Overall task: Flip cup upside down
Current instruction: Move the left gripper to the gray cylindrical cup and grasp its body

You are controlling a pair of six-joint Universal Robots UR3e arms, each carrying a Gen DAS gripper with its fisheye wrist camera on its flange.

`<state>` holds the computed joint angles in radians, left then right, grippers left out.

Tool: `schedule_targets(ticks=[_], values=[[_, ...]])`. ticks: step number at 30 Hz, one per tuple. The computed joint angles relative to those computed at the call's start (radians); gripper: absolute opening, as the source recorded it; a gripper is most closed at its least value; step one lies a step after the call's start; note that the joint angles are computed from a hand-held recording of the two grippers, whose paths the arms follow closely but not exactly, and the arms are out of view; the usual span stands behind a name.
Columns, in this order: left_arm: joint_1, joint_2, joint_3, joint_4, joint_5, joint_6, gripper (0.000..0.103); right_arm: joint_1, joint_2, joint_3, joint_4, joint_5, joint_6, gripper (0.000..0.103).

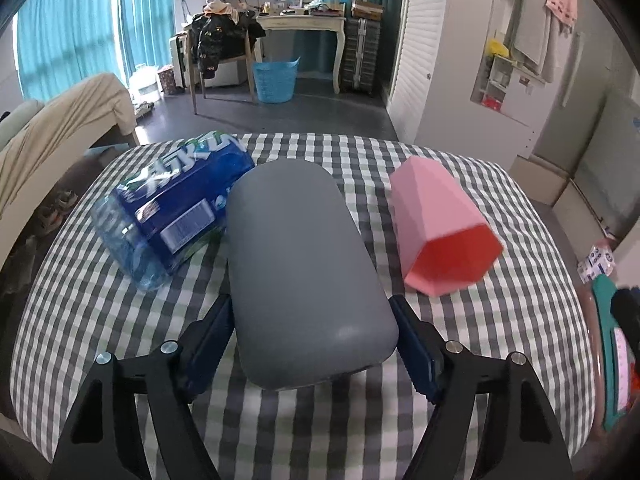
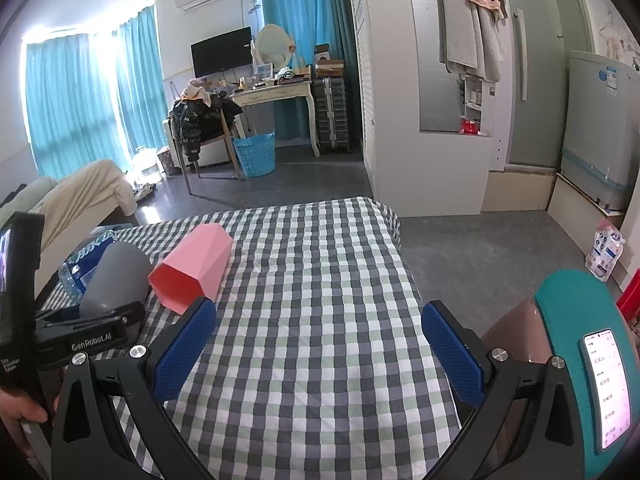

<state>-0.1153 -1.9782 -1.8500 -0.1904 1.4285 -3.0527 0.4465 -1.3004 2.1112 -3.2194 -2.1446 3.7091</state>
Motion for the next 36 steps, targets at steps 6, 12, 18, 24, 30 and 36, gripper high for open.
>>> schedule_targets(ticks=[6,12,18,24,30,36], values=[[0.072,0.153,-0.209,0.031,-0.076,0.088,0.077,0.070,-0.008,-0.047,0.065,-0.061,0.028,0.103],[0.132,0.322,-0.433,0.077,-0.132,0.167,0.077,0.166,-0.002,-0.111,0.142,-0.135,0.056,0.103],[0.169,0.441,-0.600,0.144,-0.164,0.222,0.077,0.265,0.012,-0.160,0.211,-0.204,0.099,0.103],[0.178,0.526,-0.636,0.084,-0.176,0.248,0.078,0.351,0.005,-0.189,0.297,-0.271,0.163,0.103],[0.253,0.678,-0.707,0.025,-0.265,0.291,0.084,0.417,-0.012,-0.235,0.413,-0.340,0.219,0.103],[0.385,0.920,-0.780,-0.139,-0.386,0.384,0.084,0.469,-0.012,-0.292,0.503,-0.397,0.257,0.103]])
